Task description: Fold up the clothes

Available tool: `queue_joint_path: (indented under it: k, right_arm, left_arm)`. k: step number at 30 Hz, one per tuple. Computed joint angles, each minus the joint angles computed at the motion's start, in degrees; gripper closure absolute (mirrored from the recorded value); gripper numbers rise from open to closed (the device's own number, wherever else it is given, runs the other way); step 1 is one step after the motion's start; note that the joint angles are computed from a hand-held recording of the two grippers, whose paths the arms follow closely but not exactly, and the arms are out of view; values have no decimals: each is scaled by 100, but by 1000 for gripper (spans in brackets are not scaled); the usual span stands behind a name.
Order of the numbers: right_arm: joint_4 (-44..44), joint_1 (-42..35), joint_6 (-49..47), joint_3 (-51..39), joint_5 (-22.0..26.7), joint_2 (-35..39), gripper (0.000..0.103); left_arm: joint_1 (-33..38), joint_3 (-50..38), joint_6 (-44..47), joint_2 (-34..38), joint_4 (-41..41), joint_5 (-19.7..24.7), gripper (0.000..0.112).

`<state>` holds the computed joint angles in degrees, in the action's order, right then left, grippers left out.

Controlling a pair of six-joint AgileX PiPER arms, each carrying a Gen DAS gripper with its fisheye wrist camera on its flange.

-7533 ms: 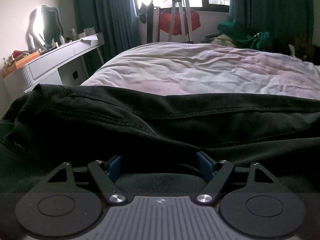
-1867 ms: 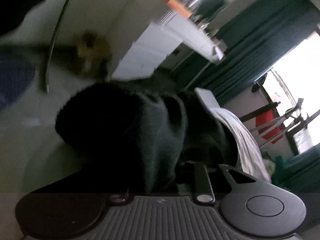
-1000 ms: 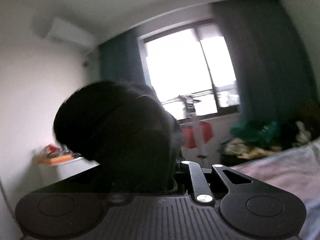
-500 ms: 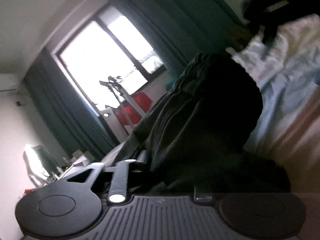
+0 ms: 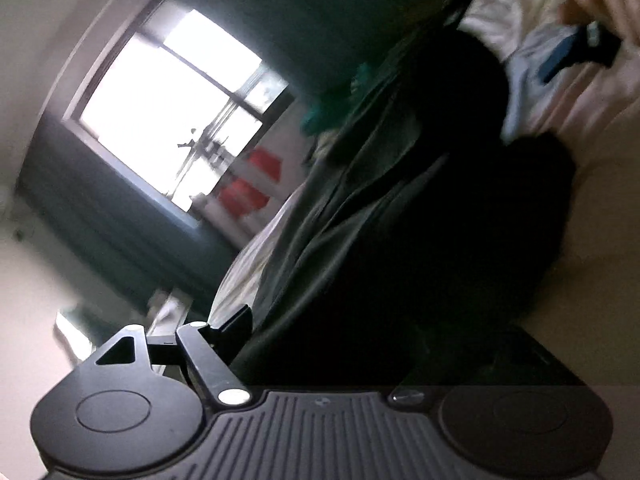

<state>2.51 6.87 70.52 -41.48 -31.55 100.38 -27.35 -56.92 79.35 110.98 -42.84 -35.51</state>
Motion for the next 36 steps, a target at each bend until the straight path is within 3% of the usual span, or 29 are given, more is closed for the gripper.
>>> queue_joint_path:
  k: [5, 9, 13, 16, 21, 23, 27, 31, 34, 36]
  right_arm:
    - [-219, -29, 615, 62, -116, -13, 17]
    - [-9, 104, 684, 165, -278, -77, 17]
    - [1244, 522, -440, 248, -274, -323, 17]
    - [1611, 762, -997, 170, -162, -427, 17]
    - [2115, 1049, -1815, -172, 493, -358, 17]
    - [1621, 985, -1451, -351, 691, -182, 17]
    - [1207, 938, -1109, -638, 564, 230, 17]
    - [2258, 999, -2543, -1136, 755, 518, 16]
    - [2448, 1034, -2909, -1168, 604, 592, 17]
    - [2565, 1087, -3251, -1122, 529, 537, 25]
  left_arm:
    - [470, -117, -708, -84, -45, 427, 32]
    - [962, -528, -1014, -183, -26, 1276, 32]
    - [1305, -988, -1124, -219, -123, 1977, 32]
    - [1501, -821, -2025, -365, 670, 2081, 32]
    - [1349, -55, -2840, -819, 970, 1844, 32]
    - [1216, 300, -3107, -944, 1053, 1587, 32]
    - [1142, 566, -3705, -788, 1627, 953, 32]
    - [942, 769, -3337, -656, 1445, 340, 32]
    - [1013, 792, -3556, -693, 1532, 387, 32]
    - [1194, 782, -4196, -799, 1901, 601, 33]
